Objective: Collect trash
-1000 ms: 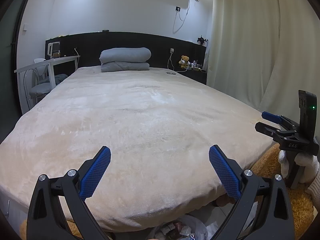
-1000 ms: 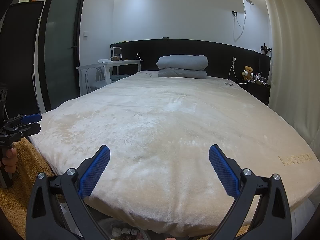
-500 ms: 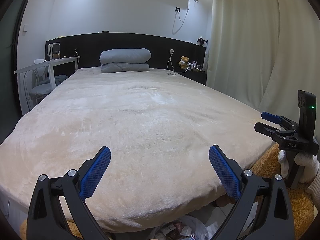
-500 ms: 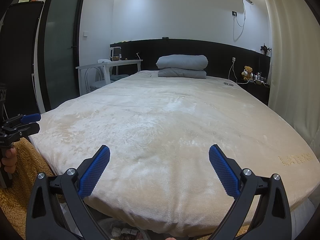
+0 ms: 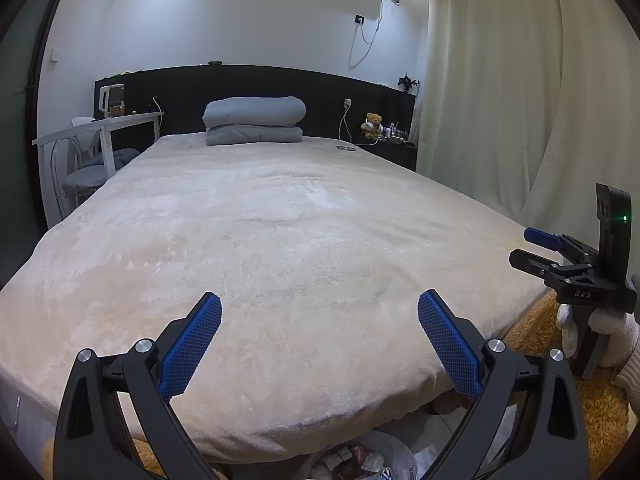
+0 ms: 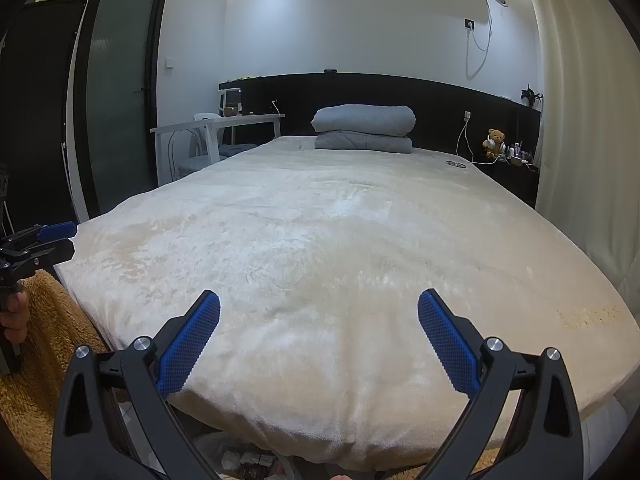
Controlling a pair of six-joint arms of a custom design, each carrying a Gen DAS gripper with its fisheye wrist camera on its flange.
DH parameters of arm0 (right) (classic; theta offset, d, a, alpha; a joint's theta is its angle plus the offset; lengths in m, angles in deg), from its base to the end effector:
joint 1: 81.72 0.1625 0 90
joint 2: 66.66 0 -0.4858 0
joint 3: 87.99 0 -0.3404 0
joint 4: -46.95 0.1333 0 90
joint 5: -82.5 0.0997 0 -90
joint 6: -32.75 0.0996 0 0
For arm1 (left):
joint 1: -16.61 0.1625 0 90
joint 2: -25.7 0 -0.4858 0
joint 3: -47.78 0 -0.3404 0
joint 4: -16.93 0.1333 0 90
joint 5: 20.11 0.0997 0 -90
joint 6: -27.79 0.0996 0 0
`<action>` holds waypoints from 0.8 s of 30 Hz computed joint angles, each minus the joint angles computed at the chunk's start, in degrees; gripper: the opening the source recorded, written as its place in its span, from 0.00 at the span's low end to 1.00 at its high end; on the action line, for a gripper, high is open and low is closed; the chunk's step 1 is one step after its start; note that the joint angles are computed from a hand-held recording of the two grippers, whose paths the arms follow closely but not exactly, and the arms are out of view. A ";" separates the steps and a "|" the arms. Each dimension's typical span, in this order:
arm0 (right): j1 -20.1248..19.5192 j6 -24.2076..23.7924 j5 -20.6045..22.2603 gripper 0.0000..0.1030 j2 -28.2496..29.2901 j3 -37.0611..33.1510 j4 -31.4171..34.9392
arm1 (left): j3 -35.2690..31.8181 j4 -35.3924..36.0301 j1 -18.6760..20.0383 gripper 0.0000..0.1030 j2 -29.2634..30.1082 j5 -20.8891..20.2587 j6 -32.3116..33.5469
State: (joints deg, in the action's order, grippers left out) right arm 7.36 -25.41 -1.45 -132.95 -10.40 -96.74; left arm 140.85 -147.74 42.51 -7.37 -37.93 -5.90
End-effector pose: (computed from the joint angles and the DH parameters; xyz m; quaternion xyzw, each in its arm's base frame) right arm 0.1330 -0.6718 0.5347 0.4627 -0.8082 0.3384 0.1352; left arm -0.5134 -0.5029 0.1286 0.1376 0.7931 -0.5081 0.3064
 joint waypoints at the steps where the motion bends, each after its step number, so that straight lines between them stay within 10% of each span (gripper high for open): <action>1: -0.09 0.00 0.15 0.95 -0.07 0.06 0.05 | 0.16 -0.63 -0.03 0.94 -0.03 0.03 0.13; 24: -0.48 0.16 0.50 0.95 -0.54 0.24 0.57 | 0.69 -2.92 -0.56 0.94 0.55 -0.79 2.06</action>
